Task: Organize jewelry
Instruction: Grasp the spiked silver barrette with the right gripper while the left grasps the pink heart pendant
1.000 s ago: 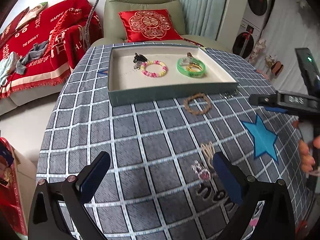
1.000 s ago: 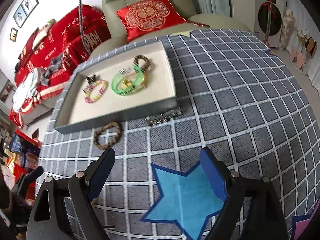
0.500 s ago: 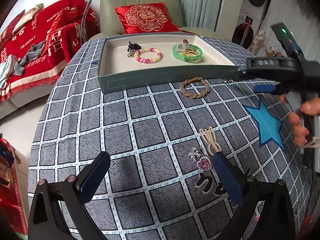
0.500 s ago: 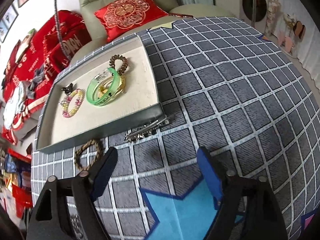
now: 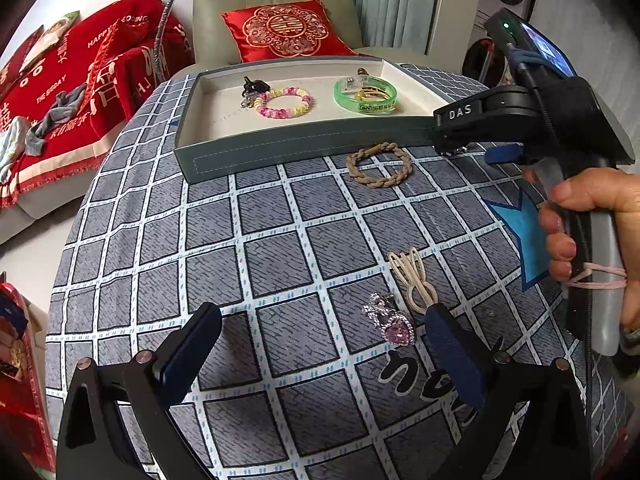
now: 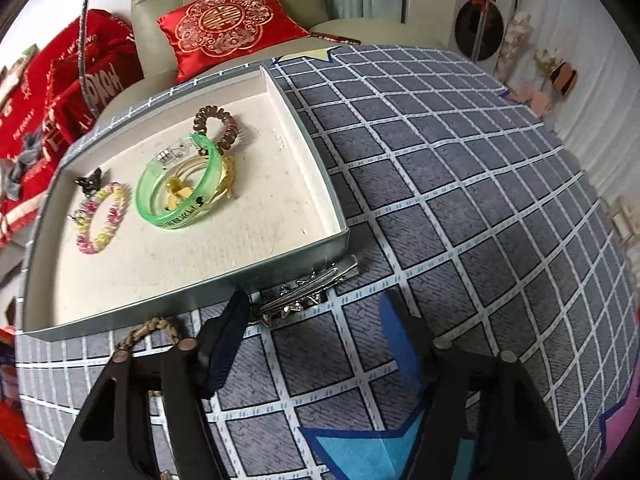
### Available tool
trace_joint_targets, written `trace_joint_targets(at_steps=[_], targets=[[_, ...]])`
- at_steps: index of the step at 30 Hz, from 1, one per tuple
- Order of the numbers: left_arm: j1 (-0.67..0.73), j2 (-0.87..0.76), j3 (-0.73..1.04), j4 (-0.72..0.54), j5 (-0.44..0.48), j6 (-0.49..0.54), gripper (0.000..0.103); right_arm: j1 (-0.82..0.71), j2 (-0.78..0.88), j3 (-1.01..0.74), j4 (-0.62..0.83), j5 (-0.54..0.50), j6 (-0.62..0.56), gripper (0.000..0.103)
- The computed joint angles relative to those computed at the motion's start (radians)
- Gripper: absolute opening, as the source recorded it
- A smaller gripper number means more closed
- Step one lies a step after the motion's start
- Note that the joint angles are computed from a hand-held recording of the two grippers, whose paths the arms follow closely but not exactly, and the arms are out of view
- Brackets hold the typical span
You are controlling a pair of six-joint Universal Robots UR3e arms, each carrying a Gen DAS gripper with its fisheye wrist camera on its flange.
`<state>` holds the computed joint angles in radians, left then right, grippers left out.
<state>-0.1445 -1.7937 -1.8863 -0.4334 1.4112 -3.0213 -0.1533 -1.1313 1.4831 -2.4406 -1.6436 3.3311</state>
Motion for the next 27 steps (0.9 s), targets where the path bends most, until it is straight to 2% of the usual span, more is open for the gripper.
trace_joint_targets(at_steps=[2,3,7,10,13,15,17,23,27], targets=[[-0.008,-0.006,0.014,-0.018,0.006,0.005,0.098,0.010,0.002,0.000,-0.006,-0.023,-0.002,0.046],[-0.015,-0.010,0.021,-0.023,0.017,0.005,0.098,0.014,0.002,-0.001,-0.007,-0.034,-0.007,0.042],[-0.026,-0.010,0.023,-0.022,0.021,0.014,0.087,0.009,-0.006,0.010,-0.016,-0.025,-0.022,0.041],[-0.033,-0.006,0.024,-0.025,0.020,0.020,0.073,0.001,-0.025,0.043,-0.037,-0.012,-0.037,0.041],[-0.035,-0.003,0.027,-0.031,0.017,0.028,0.056,-0.014,-0.053,0.084,-0.053,0.015,-0.051,0.041],[-0.032,0.000,0.028,-0.036,0.005,0.034,0.039,-0.034,-0.072,0.111,-0.064,0.052,-0.058,0.041],[-0.022,0.006,0.025,-0.044,-0.021,0.039,0.027,-0.054,-0.095,0.148,-0.082,0.088,-0.068,0.041],[0.032,0.029,0.003,-0.069,-0.127,0.039,0.027,-0.119,-0.171,0.266,-0.130,0.206,-0.103,0.041],[0.055,0.042,-0.008,-0.074,-0.166,0.031,0.027,-0.160,-0.230,0.344,-0.146,0.266,-0.140,0.041]])
